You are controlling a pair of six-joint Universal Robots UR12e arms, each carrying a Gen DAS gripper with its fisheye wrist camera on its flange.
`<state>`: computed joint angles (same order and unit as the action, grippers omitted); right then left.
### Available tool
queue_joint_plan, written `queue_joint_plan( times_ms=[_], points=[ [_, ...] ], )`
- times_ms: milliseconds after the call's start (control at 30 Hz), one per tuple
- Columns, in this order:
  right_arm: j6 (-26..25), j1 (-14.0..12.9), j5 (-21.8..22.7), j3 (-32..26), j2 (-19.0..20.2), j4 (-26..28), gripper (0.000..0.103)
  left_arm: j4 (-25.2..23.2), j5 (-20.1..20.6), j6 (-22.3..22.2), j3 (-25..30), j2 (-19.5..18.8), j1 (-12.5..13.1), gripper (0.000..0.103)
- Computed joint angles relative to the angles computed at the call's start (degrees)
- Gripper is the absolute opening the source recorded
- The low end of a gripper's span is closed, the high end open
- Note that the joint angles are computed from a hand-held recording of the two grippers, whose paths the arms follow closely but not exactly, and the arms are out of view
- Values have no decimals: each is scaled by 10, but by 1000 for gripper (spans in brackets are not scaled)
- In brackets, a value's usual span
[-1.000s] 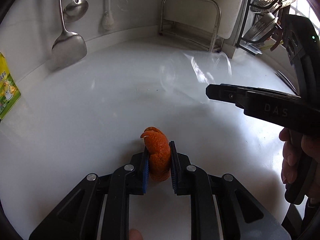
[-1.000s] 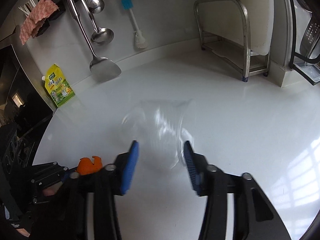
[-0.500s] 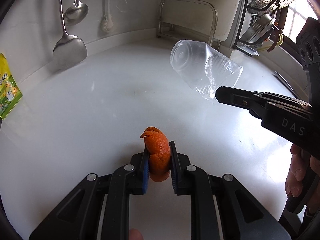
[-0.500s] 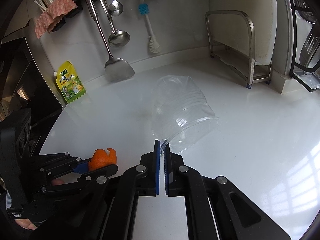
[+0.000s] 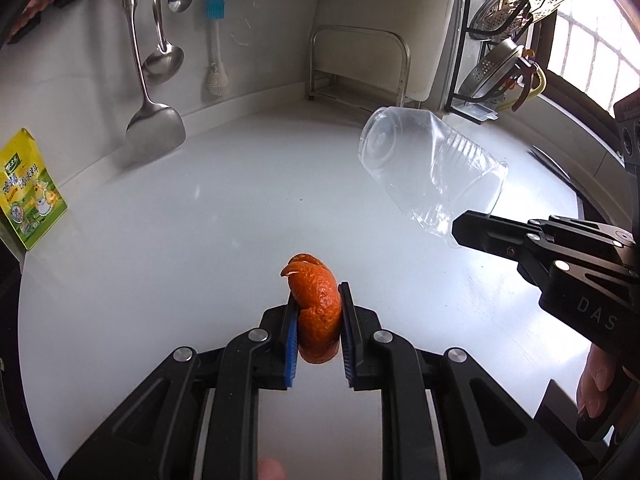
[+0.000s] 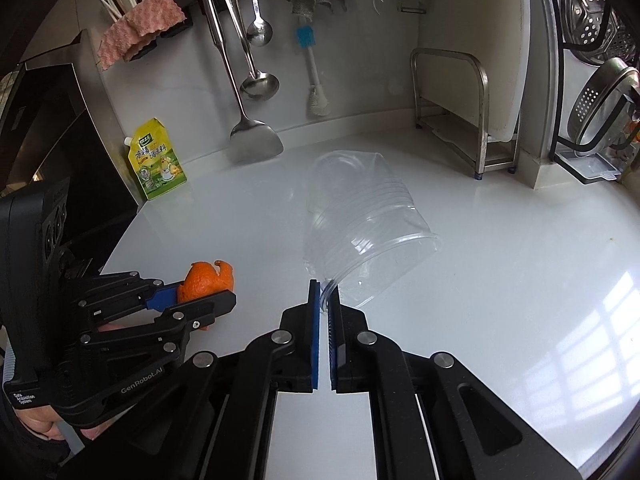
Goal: Collect trash
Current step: 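Carry the orange peel and plastic cup over the basket with both tools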
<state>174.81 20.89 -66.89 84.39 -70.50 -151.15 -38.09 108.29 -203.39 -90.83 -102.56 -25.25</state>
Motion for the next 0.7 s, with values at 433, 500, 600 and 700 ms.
queue_joint_plan(
  times_ms=[433,500,600,700],
  points=[
    [23,0,-13,126,-103,-48,3,9,26,-5,-37,45,-47,18],
    [24,1,-16,144,-118,-54,3,12,29,-9,-43,52,-55,18],
    [29,1,-17,169,-141,-63,3,17,38,-12,-52,62,-68,18],
    [35,2,-20,193,-161,-74,3,19,43,-14,-59,71,-79,18]
  ],
)
